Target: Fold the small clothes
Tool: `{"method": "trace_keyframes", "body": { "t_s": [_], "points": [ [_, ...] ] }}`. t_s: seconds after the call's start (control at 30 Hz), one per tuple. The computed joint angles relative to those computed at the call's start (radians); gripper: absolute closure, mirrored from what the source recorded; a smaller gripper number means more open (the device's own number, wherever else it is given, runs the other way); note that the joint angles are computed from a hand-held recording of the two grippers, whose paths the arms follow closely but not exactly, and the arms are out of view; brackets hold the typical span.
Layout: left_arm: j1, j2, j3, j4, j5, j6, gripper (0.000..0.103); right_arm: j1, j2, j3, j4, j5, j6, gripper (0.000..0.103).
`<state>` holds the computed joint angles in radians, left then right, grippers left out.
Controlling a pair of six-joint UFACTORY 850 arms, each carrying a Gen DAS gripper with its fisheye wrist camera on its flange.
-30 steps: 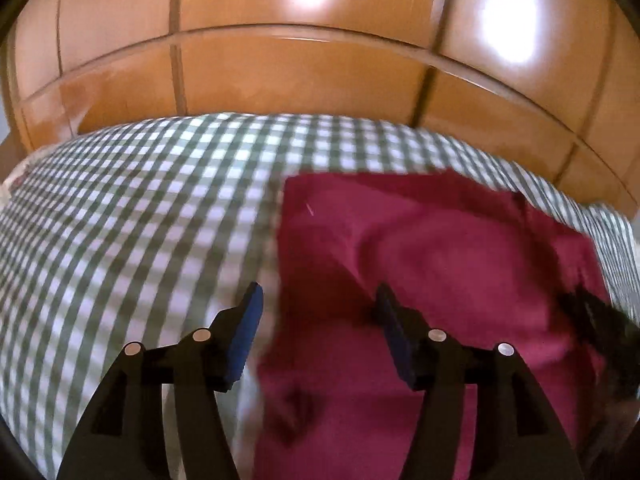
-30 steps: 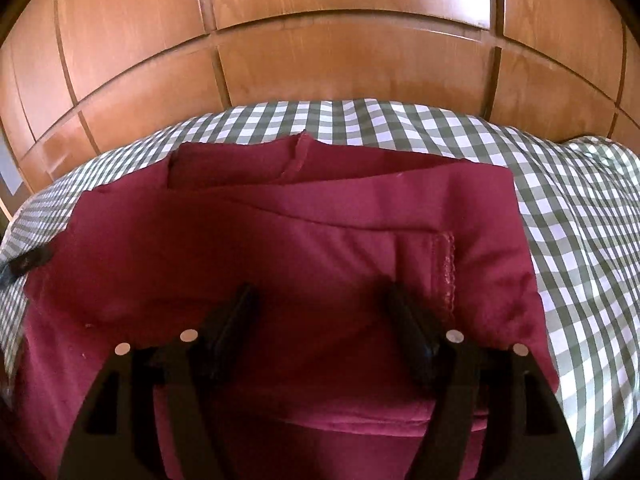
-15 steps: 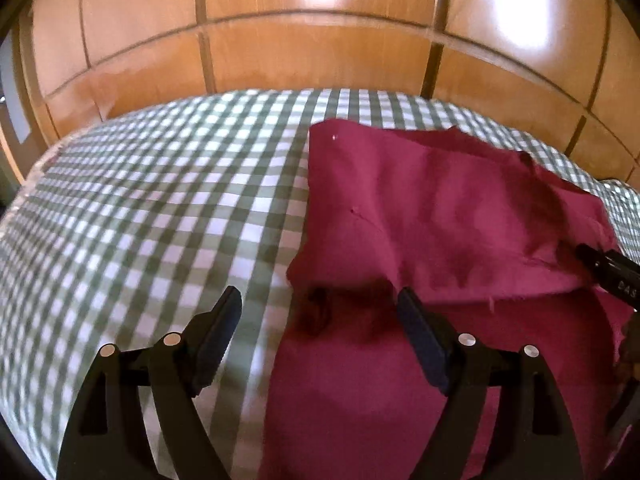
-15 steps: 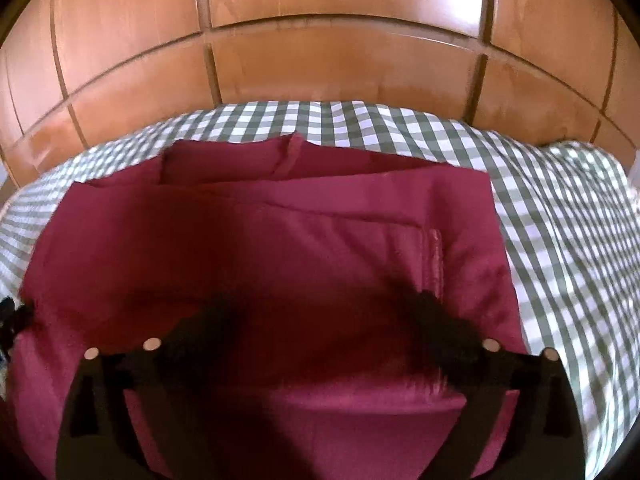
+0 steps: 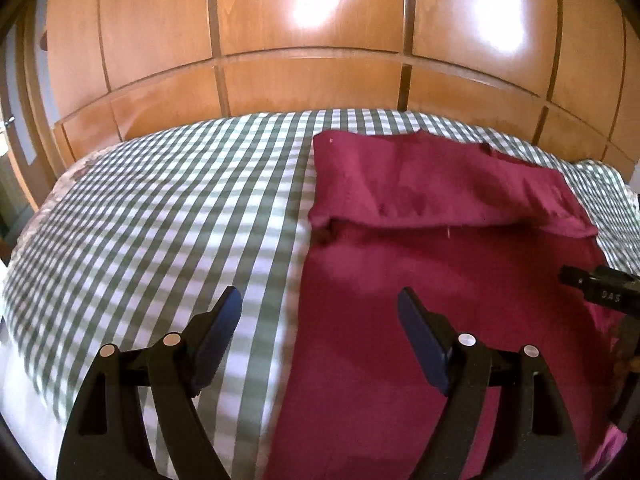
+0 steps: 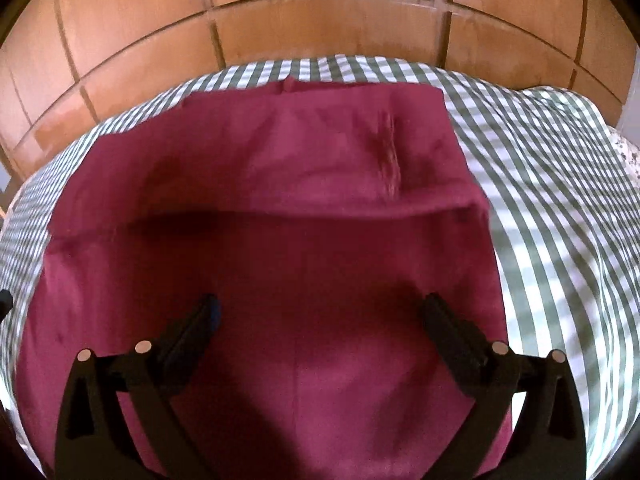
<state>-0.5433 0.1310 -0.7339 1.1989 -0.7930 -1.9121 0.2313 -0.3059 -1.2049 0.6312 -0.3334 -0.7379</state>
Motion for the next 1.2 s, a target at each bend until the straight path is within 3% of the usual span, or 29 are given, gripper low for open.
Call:
{"method": "trace_keyframes", "body": {
  "t_s": [0.43, 0.63, 0.7, 0.73, 0.87, 0.93, 1.07, 1.13, 1.2],
  "points": [
    [-0.069, 0.071, 0.105, -0.140, -0.025, 0.106, 0.024, -0.068, 0.128, 0.143, 0.053, -0.058, -0.170, 0.002],
    [-0.093, 0.143, 0.165, -0.224, 0.024, 0.192, 0.024, -0.141, 0.204, 0.208, 0.066, -0.059, -0.209, 0.002],
    [-0.104, 0.175, 0.183, -0.266, 0.046, 0.242, 0.025, -0.188, 0.218, 0.221, 0.066, -0.099, -0.207, 0.002],
    [-0.106, 0.201, 0.198, -0.299, 0.076, 0.273, 0.033, -0.209, 0.224, 0.228, 0.059, -0.118, -0.203, 0.003],
    [-0.120, 0.280, 0.251, -0.425, 0.164, 0.350, 0.038, -0.311, 0.242, 0.261, 0.069, -0.287, -0.221, 0.006],
    [-0.126, 0.304, 0.272, -0.482, 0.212, 0.401, 0.048, -0.345, 0.259, 0.289, 0.069, -0.353, -0.236, 0.019],
    [-0.130, 0.320, 0.293, -0.548, 0.289, 0.465, 0.085, -0.355, 0.256, 0.309, 0.038, -0.437, -0.209, 0.049],
    [-0.118, 0.349, 0.300, -0.574, 0.324, 0.506, 0.094, -0.349, 0.249, 0.303, 0.039, -0.484, -0.216, 0.086],
    [-0.092, 0.408, 0.315, -0.633, 0.374, 0.562, 0.096, -0.356, 0.245, 0.279, 0.093, -0.540, -0.250, 0.094]
  ]
}}
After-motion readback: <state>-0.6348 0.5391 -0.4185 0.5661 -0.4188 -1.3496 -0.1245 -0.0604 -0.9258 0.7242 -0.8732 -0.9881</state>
